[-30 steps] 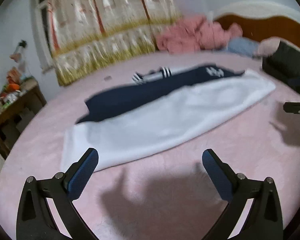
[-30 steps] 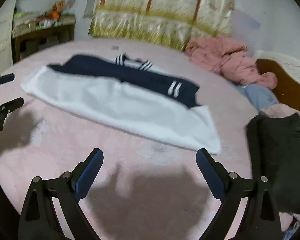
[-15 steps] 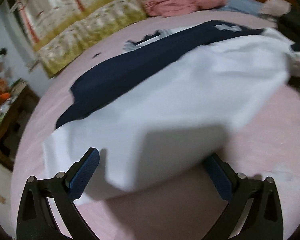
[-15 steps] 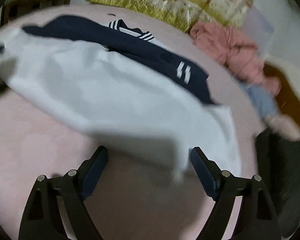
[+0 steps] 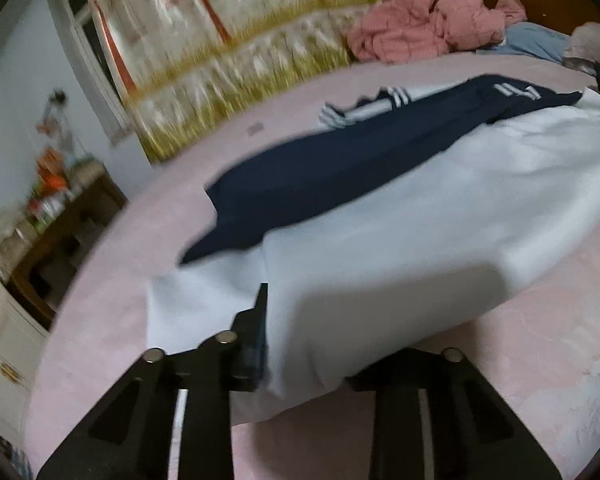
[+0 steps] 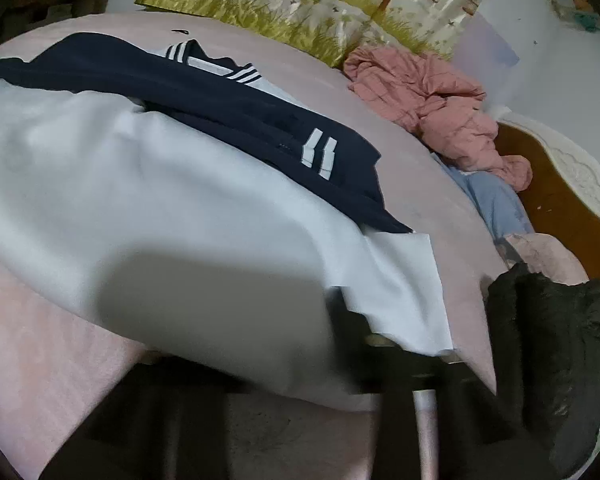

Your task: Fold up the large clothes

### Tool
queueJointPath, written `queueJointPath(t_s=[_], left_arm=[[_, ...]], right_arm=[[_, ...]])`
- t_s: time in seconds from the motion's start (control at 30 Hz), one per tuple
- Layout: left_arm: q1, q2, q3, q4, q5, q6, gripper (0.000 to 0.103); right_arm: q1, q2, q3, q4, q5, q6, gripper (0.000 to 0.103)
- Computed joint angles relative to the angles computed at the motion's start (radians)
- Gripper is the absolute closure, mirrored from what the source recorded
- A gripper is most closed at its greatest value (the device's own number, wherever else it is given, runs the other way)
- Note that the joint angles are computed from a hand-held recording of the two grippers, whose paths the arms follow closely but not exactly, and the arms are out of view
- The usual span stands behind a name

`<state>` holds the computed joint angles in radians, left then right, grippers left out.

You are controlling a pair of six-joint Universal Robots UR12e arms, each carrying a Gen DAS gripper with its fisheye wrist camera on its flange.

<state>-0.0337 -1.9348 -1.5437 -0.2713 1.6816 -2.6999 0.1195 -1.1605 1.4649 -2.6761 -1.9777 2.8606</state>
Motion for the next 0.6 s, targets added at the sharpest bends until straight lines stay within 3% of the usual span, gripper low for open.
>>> queueJointPath(t_s=[0.13, 0.23, 0.4, 0.43, 0.5, 0.53, 0.6], left_arm=[[0.025, 0.057, -0.037, -0.048, -0.082, -0.065, 0.08], [0.043, 0.113, -0.102, -0.053, -0.129, -0.067, 0.08], [0.059, 0.179, -0.186, -0.089, -0.162, -0.075, 0.074], [0.061, 0.186, -0.197, -0.088, -0.164, -0.068, 0.066], [0.072, 0.197, -0.214, -0.069, -0.193, -0.066, 0.041], [0.08, 0.203, -0.216, -0.075, -0.212, -0.084, 0.021], [0.101, 0.219, -0.218, -0.083, -0.254, -0.145, 0.015]], right_arm=[[-0.013, -0.075, 0.074, -0.046, 0.082, 0.093, 0.085], [-0.015, -0.139, 0.148, -0.061, 0.133, 0.122, 0.085], [0.011, -0.217, 0.277, -0.088, 0.112, 0.084, 0.081], [0.016, -0.223, 0.296, -0.118, 0.097, 0.069, 0.078], [0.013, -0.239, 0.318, -0.141, 0.116, 0.061, 0.071], [0.001, -0.255, 0.321, -0.117, 0.161, 0.088, 0.063], [-0.024, -0.281, 0.324, -0.086, 0.25, 0.145, 0.055]])
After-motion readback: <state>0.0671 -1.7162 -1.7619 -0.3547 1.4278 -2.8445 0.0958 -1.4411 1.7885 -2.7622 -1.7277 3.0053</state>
